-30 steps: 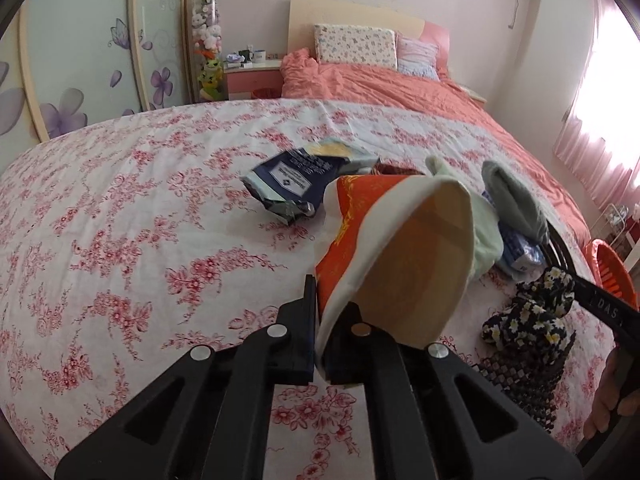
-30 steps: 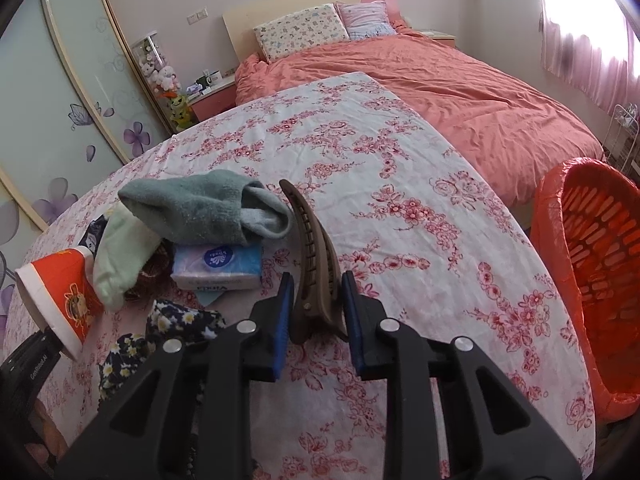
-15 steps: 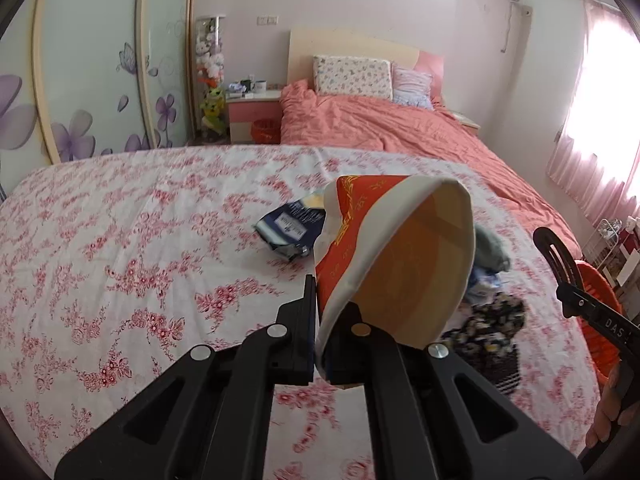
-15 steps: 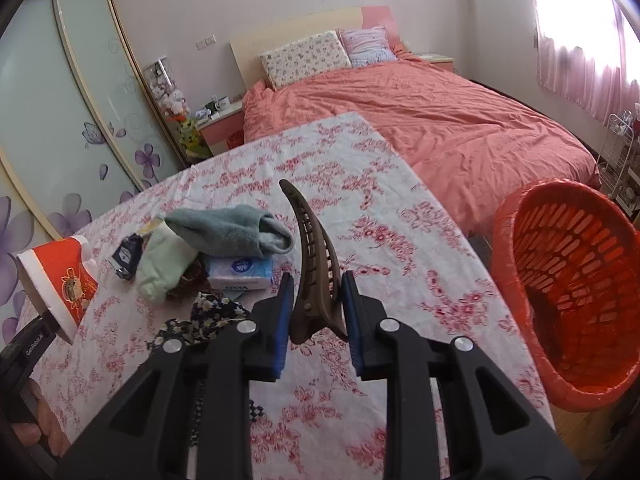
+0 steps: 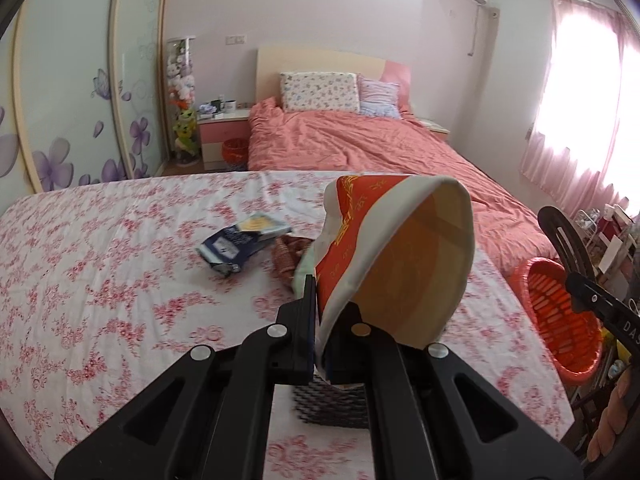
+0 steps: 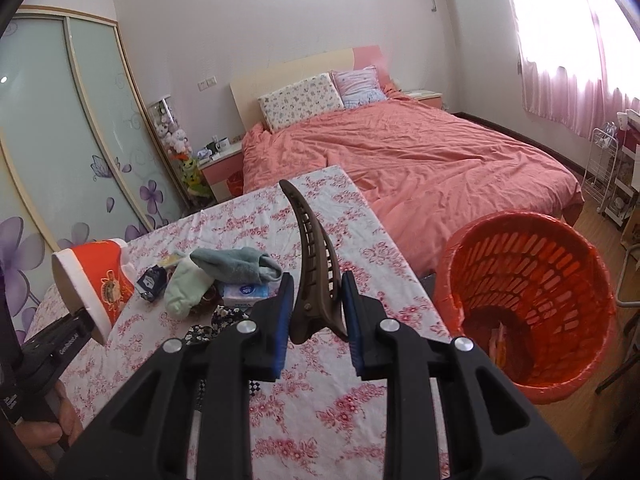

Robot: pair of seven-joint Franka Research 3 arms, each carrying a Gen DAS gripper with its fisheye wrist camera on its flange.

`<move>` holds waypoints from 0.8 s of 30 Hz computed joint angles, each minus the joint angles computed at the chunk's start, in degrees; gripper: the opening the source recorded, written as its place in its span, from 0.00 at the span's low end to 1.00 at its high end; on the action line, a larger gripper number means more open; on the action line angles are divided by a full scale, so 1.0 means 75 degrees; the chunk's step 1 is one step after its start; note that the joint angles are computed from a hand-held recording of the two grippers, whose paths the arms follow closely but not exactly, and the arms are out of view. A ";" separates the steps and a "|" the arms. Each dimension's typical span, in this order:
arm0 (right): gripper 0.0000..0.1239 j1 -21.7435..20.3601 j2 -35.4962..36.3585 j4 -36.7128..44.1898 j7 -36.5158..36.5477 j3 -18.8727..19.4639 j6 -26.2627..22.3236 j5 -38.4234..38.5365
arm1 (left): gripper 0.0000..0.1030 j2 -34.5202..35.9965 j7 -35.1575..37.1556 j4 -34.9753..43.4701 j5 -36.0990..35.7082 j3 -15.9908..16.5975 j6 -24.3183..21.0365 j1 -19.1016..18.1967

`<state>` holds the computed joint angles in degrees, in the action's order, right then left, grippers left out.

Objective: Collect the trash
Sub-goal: 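Carry the cup and hair clip over the orange basket and release both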

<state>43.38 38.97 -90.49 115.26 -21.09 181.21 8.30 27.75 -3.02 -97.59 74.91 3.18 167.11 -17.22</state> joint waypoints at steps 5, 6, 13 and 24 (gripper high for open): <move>0.20 0.0302 -0.0423 -0.0749 -0.0041 -0.0335 0.0402 0.0201 | 0.03 0.0125 0.0185 0.0226 -0.0056 -0.0076 0.0081 -0.0126; 0.20 0.0391 -0.0506 -0.0911 -0.0074 -0.0430 0.0482 0.0283 | 0.03 0.0168 0.0256 0.0289 -0.0098 -0.0094 0.0099 -0.0155; 0.20 0.0913 -0.0892 -0.1774 -0.0509 -0.1019 0.0897 0.1039 | 0.03 0.0499 0.0861 0.0714 -0.0596 -0.0136 0.0236 -0.0422; 0.20 0.0939 -0.1271 -0.2569 -0.1354 -0.1258 0.1313 0.2295 | 0.03 0.1453 0.2910 0.1928 -0.2399 -0.0390 0.0369 -0.0904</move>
